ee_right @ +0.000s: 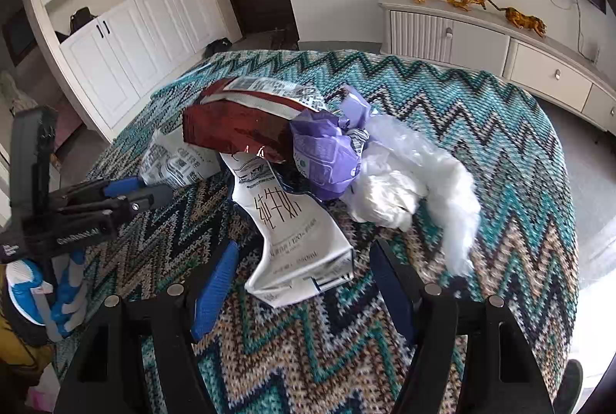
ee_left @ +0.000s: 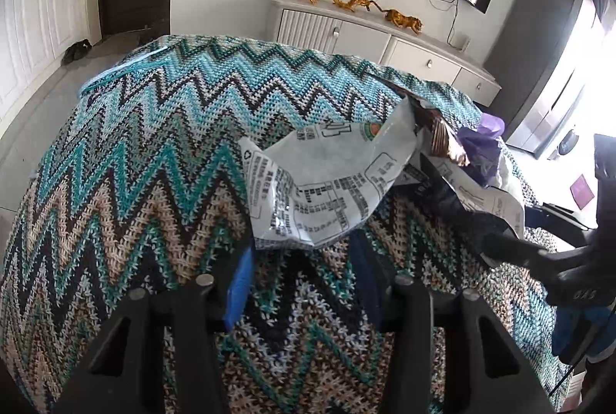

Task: Collect trash
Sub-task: 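Grasp the white printed paper bag with the left tool while the right tool grasps the white milk carton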

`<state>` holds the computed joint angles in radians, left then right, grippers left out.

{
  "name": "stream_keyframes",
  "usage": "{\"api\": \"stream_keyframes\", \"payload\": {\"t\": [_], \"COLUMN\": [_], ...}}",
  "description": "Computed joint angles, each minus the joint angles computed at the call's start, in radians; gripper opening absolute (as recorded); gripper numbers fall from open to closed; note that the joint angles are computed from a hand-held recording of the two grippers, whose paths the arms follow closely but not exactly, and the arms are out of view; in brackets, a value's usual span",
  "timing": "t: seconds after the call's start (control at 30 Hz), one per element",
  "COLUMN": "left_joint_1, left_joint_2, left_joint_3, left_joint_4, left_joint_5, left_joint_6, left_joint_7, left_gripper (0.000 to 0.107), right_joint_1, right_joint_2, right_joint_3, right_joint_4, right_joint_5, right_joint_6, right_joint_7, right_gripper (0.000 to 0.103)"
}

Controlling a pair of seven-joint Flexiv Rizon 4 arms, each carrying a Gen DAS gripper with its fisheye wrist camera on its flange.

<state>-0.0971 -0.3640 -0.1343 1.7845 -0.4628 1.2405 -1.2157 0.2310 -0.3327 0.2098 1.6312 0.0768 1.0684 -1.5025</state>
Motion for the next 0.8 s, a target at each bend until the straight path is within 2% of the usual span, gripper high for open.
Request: {"api": "stream_keyframes", "payload": {"t": [0.13, 0.23, 0.33, 0.47, 0.6, 0.7, 0.8], "left_joint_1": [0.028, 0.044, 0.041, 0.031, 0.0, -0.012, -0.032], "left_joint_2": [0.02, 0.047, 0.075, 0.126, 0.158, 0.154, 0.118], "left_joint_3": [-0.037, -0.064, -0.063, -0.062, -0.048, -0.054, -0.029], "left_joint_4": [0.037, 0.08, 0.114, 0.176, 0.205, 0.187, 0.13], "left_joint_5": [-0.063, -0.142, -0.2, -0.286, -0.314, -0.325, -0.245], "left_joint_6": [0.017, 0.036, 0.042, 0.084, 0.146, 0.158, 0.126], "left_joint_7": [0.062, 0.124, 0.163, 0.242, 0.294, 0.339, 0.308], "left_gripper": [0.044, 0.046, 0.055, 0.057, 0.057, 0.057, 0.057], "right_joint_1": [0.014, 0.017, 0.0, -0.022, -0.034, -0.042, -0.044], "right_joint_2": [-0.007, -0.004, 0.017, 0.056, 0.103, 0.133, 0.166], "right_joint_3": [0.001, -0.001, 0.015, 0.03, 0.04, 0.038, 0.031], "right_joint_4": [0.014, 0.027, 0.05, 0.079, 0.115, 0.134, 0.152], "right_joint_5": [-0.011, -0.021, 0.01, 0.06, 0.125, 0.179, 0.225], "right_joint_6": [0.01, 0.012, 0.015, -0.006, -0.027, -0.034, -0.04], "right_joint_7": [0.009, 0.021, 0.004, -0.047, -0.1, -0.145, -0.173], "right_gripper": [0.068, 0.053, 0.052, 0.052, 0.052, 0.052, 0.052]}}
